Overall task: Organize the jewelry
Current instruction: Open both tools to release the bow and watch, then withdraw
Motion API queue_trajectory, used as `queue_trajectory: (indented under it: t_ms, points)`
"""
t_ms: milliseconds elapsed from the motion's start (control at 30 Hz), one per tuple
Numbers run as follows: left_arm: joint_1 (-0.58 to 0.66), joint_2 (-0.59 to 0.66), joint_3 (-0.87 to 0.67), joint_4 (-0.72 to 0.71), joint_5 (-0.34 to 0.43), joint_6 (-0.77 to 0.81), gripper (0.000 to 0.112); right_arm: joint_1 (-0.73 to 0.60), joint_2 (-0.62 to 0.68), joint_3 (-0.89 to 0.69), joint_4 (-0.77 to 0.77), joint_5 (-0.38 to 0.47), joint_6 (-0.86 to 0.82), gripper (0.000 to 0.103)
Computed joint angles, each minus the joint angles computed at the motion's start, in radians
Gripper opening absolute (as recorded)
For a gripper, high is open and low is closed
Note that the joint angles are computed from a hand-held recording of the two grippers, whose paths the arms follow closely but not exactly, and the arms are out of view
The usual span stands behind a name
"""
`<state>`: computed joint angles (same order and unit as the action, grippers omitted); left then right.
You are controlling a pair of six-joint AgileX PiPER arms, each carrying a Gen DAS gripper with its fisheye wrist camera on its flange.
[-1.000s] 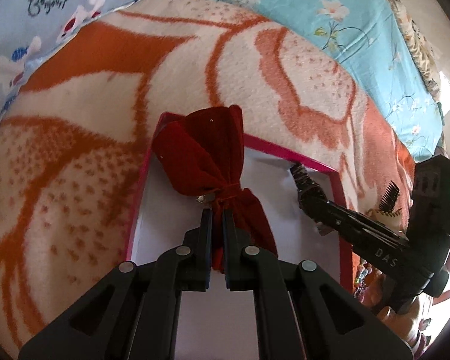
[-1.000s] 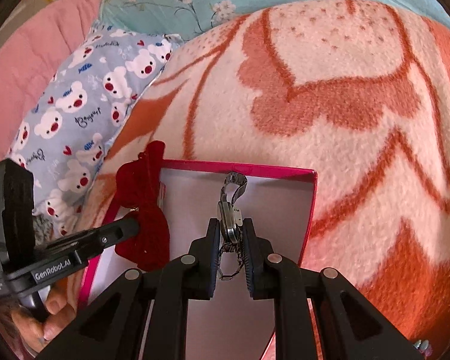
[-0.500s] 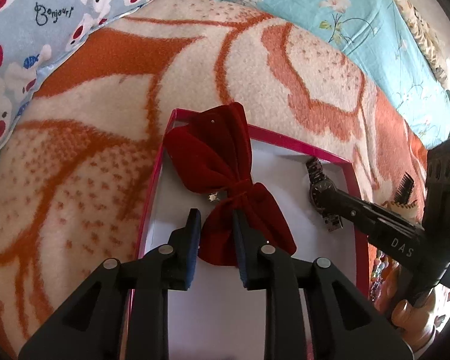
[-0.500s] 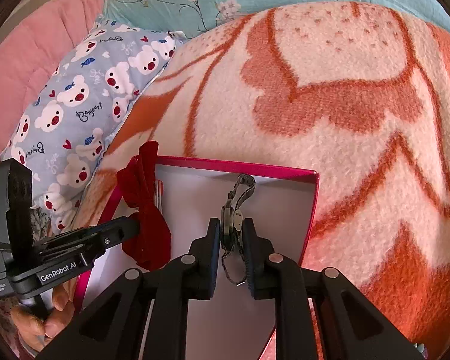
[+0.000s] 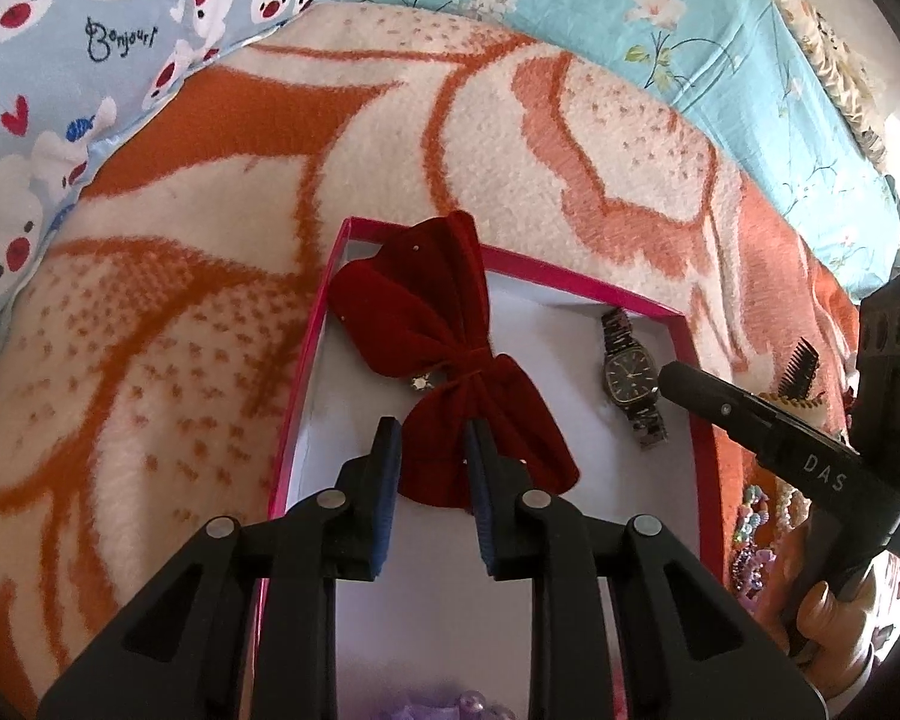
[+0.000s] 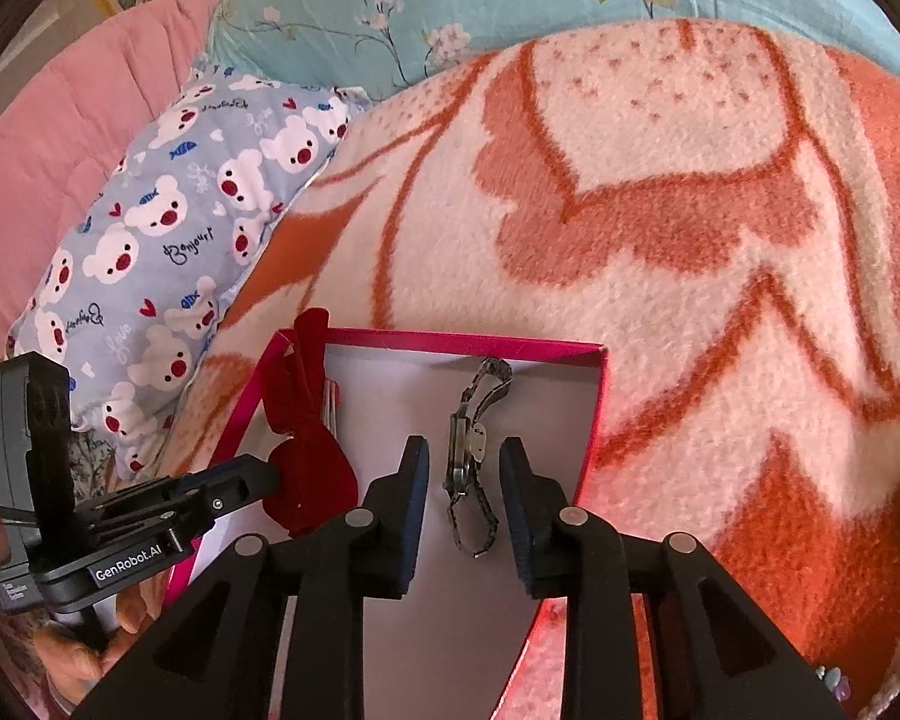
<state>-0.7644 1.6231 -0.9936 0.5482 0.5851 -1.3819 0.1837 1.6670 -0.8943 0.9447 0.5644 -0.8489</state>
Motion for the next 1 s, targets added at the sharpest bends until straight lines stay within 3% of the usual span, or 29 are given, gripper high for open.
queue_trajectory:
  t_ms: [167, 367, 467, 600, 933, 1000]
  points:
    - [-0.048, -0.035, -0.004, 0.034, 0.037, -0.048, 0.029, -0.053, -0.067, 0.048, 0.027, 0.033, -0.036, 0.028]
    - [-0.124, -0.034, -0.051, 0.053, 0.085, -0.083, 0.029, -0.155, -0.162, 0.120, 0.027, 0.088, -0.069, 0.033]
    - [-0.160, -0.026, -0.073, 0.055, 0.099, -0.097, 0.029, -0.233, -0.208, 0.152, 0.025, 0.132, -0.095, 0.033]
    - [-0.202, -0.006, -0.107, 0.051, 0.114, -0.101, 0.029, -0.353, -0.265, 0.190, 0.006, 0.196, -0.131, 0.042]
    - [-0.280, 0.071, -0.230, 0.025, 0.147, -0.070, 0.029, -0.671, -0.331, 0.215, -0.058, 0.355, -0.225, 0.042]
    - [-0.291, 0.086, -0.254, 0.021, 0.156, -0.061, 0.035, -0.735, -0.331, 0.208, -0.068, 0.381, -0.245, 0.042]
